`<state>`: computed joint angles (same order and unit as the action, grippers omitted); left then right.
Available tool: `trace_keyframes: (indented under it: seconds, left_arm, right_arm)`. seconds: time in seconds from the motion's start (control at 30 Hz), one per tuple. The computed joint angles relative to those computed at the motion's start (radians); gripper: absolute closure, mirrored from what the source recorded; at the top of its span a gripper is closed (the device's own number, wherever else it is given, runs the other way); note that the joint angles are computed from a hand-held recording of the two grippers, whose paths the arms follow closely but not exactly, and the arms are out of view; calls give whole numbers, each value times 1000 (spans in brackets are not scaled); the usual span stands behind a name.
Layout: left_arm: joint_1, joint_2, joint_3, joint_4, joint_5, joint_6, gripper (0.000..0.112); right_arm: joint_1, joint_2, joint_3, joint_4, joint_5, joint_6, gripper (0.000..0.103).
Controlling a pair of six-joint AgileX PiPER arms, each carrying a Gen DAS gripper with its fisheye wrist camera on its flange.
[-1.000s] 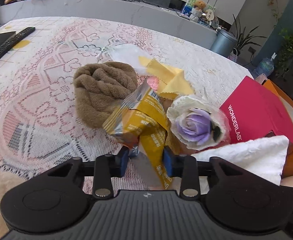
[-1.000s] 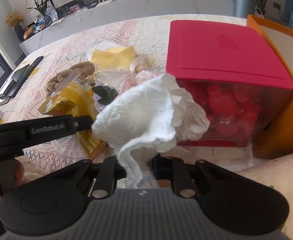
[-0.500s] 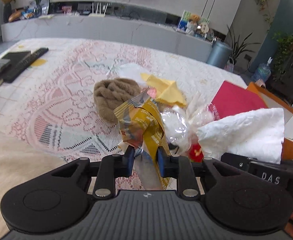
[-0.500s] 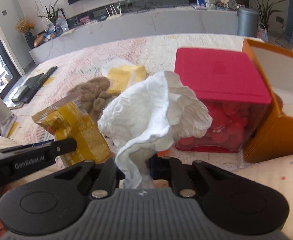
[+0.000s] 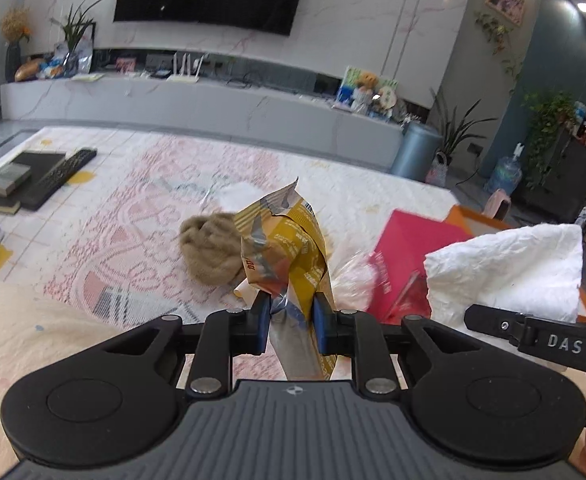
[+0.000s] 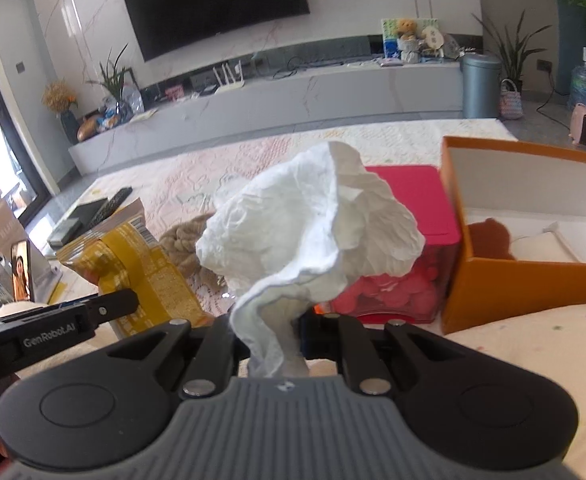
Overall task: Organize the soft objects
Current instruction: 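Carry the tissue and snack bag into the orange box and open both tools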
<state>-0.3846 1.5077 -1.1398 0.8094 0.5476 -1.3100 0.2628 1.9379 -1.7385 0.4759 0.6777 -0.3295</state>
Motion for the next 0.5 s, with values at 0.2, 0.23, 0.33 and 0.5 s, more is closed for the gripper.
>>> trace_keyframes:
  seconds: [0.2,0.23,0.33,0.5]
  left_arm:
    - [-68,13,-78,37,14,12,88]
    - [-74,22,-95,35,9,24,88]
    - [-83,75,-182,-31,-8,125,88]
    - [-81,201,-391,-229,-43,380,89]
  right_arm:
    - [-61,-54,35,20,-13,-20,94]
    - [-70,-57,29,4,-12,-7,94]
    - [-104,-57,-6,-34,-8,9,94]
    - [-175,15,-187,-82,68,31,94]
